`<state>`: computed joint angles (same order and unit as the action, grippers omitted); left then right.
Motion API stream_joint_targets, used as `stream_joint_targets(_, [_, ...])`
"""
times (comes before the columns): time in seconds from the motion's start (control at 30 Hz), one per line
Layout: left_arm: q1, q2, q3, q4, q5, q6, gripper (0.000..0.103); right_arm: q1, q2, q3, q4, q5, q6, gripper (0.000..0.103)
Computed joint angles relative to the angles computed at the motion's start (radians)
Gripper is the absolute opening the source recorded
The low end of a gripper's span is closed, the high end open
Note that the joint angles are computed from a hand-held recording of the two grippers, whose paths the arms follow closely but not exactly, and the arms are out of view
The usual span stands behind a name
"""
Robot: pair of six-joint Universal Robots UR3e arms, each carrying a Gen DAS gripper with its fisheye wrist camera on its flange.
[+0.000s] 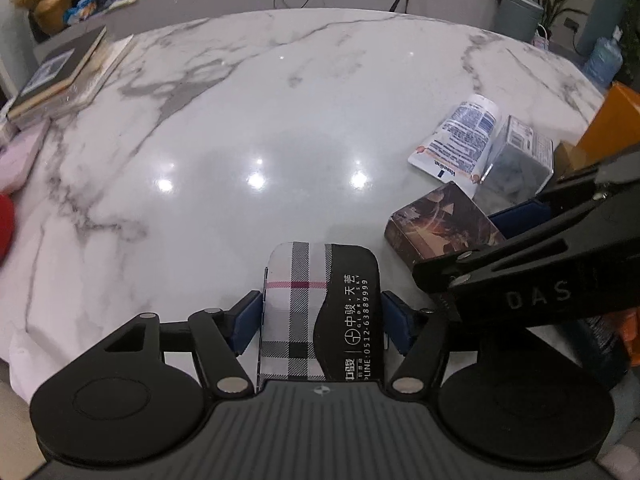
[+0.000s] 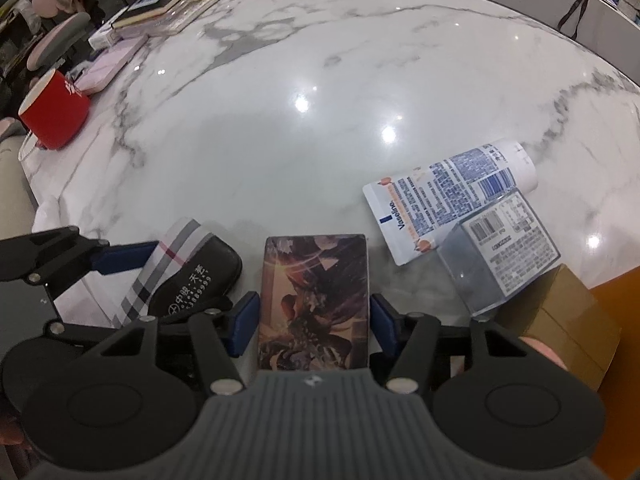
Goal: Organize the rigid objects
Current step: 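Carry the plaid case and card box over the orange box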
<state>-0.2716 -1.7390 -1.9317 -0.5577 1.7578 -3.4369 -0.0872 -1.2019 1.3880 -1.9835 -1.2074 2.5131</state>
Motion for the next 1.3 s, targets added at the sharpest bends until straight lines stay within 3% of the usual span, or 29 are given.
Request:
stream_joint_targets(0.07, [0.01, 0.009, -0.01, 0.007, -0.018, 0.018, 0.073, 0.006, -0.008, 0.02, -0.026, -0.005, 0.002, 0.061])
stream_joint_targets(0.37, [0.013, 0.033, -0.031, 0.013, -0.028, 0.013, 0.072, -0.001, -0.06, 0.104, -0.102, 0.003, 0.008, 0.057])
stream_joint_targets(0.73, [-0.021, 0.131, -0.047, 0.019, 0.009, -0.031, 0.072, -0.116, -0.257, 0.237, -0.096, 0.129, -0.058, 0.057])
stream_joint_targets(0.97, [-0.093, 0.15, 0.086, -0.062, 0.021, -0.057, 0.072, -0.262, -0.399, 0.216, 0.068, 0.236, -0.159, 0.057])
stream_joint_targets(1.3, [-0.226, -0.01, 0.453, -0.175, 0.001, -0.035, 0.072, -0.582, -0.459, -0.001, 0.482, 0.376, -0.386, 0.058])
